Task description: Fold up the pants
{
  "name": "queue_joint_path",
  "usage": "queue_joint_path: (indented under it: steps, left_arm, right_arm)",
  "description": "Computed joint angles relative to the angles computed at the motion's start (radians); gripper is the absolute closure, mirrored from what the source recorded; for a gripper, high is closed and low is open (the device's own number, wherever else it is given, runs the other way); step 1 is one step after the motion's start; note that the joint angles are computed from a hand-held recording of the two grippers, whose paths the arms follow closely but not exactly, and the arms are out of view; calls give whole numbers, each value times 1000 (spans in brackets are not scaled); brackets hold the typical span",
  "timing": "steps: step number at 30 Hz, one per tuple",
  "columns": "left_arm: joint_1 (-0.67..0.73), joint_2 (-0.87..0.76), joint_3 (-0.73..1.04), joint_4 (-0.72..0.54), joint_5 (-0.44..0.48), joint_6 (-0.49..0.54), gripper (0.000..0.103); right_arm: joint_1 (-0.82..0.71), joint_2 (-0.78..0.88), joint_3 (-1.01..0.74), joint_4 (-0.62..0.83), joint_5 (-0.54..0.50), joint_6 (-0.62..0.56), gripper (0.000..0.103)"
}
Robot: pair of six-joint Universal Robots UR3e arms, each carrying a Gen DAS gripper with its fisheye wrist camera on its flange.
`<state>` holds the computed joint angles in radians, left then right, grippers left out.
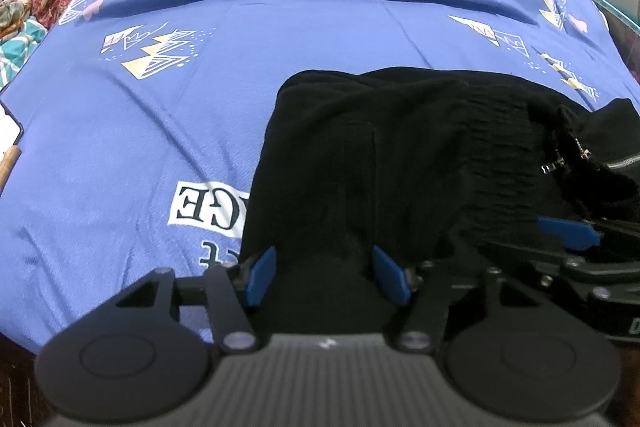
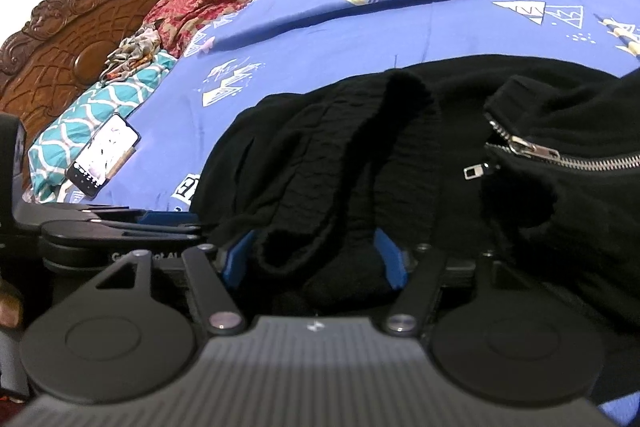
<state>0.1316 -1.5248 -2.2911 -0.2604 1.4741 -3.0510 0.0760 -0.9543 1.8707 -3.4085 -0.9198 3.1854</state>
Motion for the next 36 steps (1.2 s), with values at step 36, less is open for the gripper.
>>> queue_joint_path:
  steps: [36]
  left_arm:
    - [80, -8, -30, 2, -55, -20, 10]
  right_arm:
    - [-15, 16, 24, -58, -36, 70, 56]
